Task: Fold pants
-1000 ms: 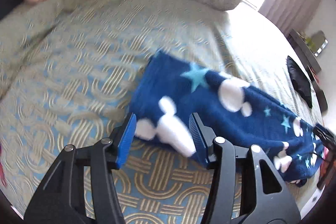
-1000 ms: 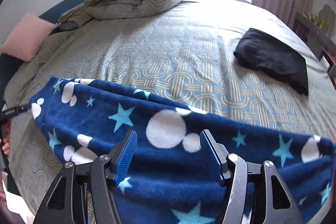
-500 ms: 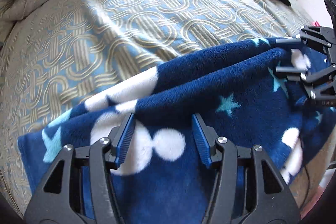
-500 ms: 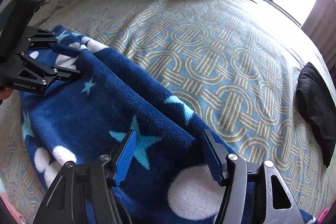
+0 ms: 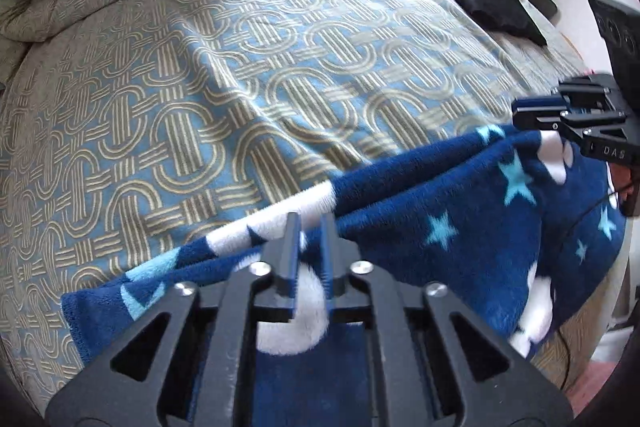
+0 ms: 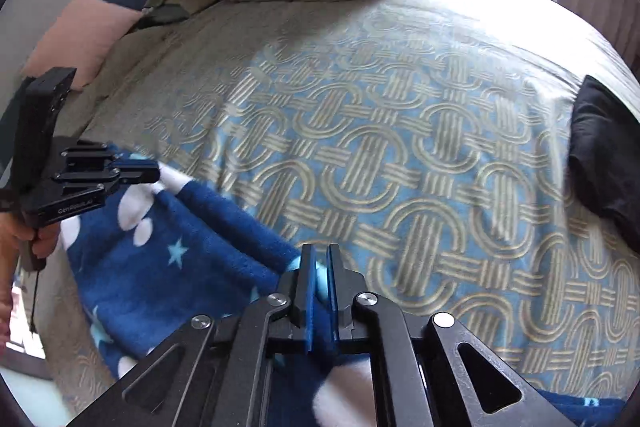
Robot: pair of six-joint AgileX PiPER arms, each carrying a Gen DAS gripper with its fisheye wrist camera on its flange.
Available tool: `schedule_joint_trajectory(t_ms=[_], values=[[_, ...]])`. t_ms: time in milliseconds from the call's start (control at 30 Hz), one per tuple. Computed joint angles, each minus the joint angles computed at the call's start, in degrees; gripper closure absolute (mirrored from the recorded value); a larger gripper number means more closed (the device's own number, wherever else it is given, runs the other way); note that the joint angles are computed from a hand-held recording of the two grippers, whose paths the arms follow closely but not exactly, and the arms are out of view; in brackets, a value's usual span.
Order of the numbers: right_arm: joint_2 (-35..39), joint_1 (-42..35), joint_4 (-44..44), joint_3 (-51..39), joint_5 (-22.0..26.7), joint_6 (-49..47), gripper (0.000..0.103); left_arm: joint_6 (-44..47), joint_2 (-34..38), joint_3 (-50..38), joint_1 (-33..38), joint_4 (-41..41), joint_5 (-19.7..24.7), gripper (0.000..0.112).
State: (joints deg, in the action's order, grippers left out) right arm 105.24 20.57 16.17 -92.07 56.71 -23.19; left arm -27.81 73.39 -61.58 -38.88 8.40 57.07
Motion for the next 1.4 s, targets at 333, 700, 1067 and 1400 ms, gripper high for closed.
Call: schedule_joint_trajectory(t_ms=[333,700,1067,1400], values=[[1.0,11.2,-13.2,6.7,-7.5,4.6,0.101,-2.8,1.6,3.4,-6.7,3.7,-3.9,0.107],[2.0,6.4,-5.2,-2.5,-2.4,1.7,0.093,-1.5,2.3,-0.8,2.9,3.7,-4.0,0.111],[1.2,8.4,-9.6,3.8,-6.5,3.2,0.100,-1.3,1.3,5.5,-1.3,5.4,-3.6,0.109],[2.4,4.5,-5.5,-2.3,-2.0,4.6,0.098,-4.7,-4.9,2.9,9.2,5.9,-0.6,0.098]])
